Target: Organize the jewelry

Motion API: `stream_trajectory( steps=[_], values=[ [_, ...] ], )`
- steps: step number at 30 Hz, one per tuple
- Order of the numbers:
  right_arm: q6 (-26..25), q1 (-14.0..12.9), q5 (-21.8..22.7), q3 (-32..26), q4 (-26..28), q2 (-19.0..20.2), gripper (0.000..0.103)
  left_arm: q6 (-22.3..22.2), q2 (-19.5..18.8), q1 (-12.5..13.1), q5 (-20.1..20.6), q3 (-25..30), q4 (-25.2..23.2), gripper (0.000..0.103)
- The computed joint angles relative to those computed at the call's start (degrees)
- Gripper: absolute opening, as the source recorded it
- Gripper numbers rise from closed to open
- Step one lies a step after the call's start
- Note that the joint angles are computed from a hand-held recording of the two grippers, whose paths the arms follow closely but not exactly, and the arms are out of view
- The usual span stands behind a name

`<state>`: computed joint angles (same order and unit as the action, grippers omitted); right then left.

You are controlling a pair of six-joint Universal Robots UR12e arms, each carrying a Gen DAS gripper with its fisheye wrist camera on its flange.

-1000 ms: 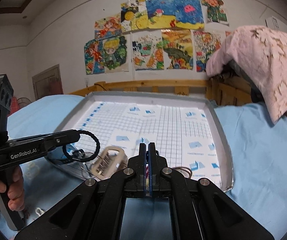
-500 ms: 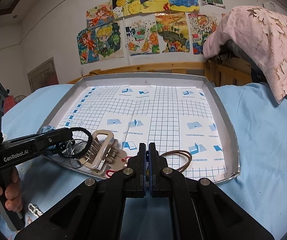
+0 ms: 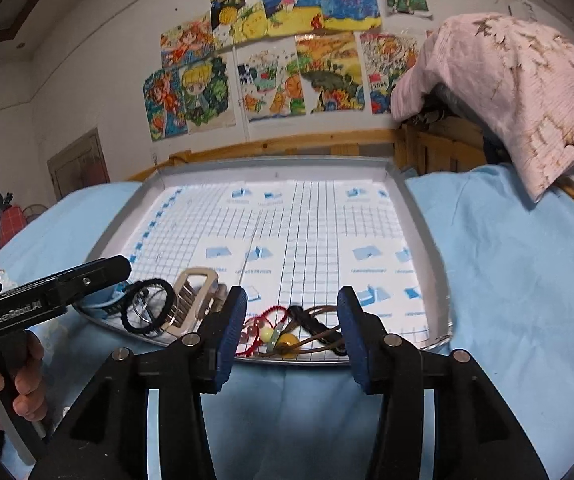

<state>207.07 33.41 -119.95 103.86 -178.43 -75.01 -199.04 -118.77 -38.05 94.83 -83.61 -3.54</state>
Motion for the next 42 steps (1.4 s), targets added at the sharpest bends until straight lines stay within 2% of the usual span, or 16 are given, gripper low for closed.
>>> stream_trajectory(
  steps=[2,4,5,6,7,9,13,16,20,22,26,31,42],
  values=[
    [-0.23,0.24,-0.69,0.03,-0.15,-0.20,0.043,0.04,0.37,-0.11,0.63,-0.21,0.13,0.068],
    [-0.64,0.67,-1.71,0.17,-0.67,-0.39,0.044,0.09,0.94,-0.43,2.10,-0.93,1.19,0.080],
    [-0.91,0.99,-2.43,0.21,-1.16,-0.46,0.047,0.21,1.19,-0.54,2.71,-1.39,2.16,0.087],
    [-1.26,1.42,-3.41,0.25,-2.04,-0.47,0.057,0.39,1.59,-0.79,3.76,-2.15,3.80,0.093],
    [-1.54,1.69,-3.93,0.38,-2.76,-0.56,0.061,0.53,1.86,-0.86,4.29,-2.62,4.65,0.095],
    [-2.33,2.50,-5.65,0.49,-4.38,-0.69,0.064,0.83,2.61,-1.35,6.32,-3.74,6.37,0.103],
    [-3.86,4.16,-9.28,0.82,-8.50,-0.88,0.083,2.47,3.89,-2.30,9.84,-5.40,8.64,0.103],
    [-6.24,5.58,-11.29,1.15,-12.00,-1.13,0.090,4.19,5.13,-3.08,11.73,-7.22,10.91,0.103],
    [-8.61,7.78,-13.48,1.89,-14.99,-1.92,0.092,4.57,7.14,-3.81,12.92,-10.11,13.36,0.103],
    [-9.90,8.85,-14.24,2.26,-16.27,-2.29,0.100,4.68,8.00,-4.27,13.99,-11.31,13.98,0.103],
    [-12.21,10.97,-15.18,3.08,-17.37,-3.06,0.101,4.53,9.89,-5.06,15.73,-13.79,14.72,0.103],
    [-10.35,12.79,-15.03,4.67,-15.97,-4.46,0.101,3.96,12.13,-6.02,18.05,-17.05,15.90,0.103],
    [-9.45,16.53,-17.97,6.11,-14.56,-4.70,0.101,6.54,14.48,-8.78,25.00,-21.86,18.63,0.103]
  ],
)
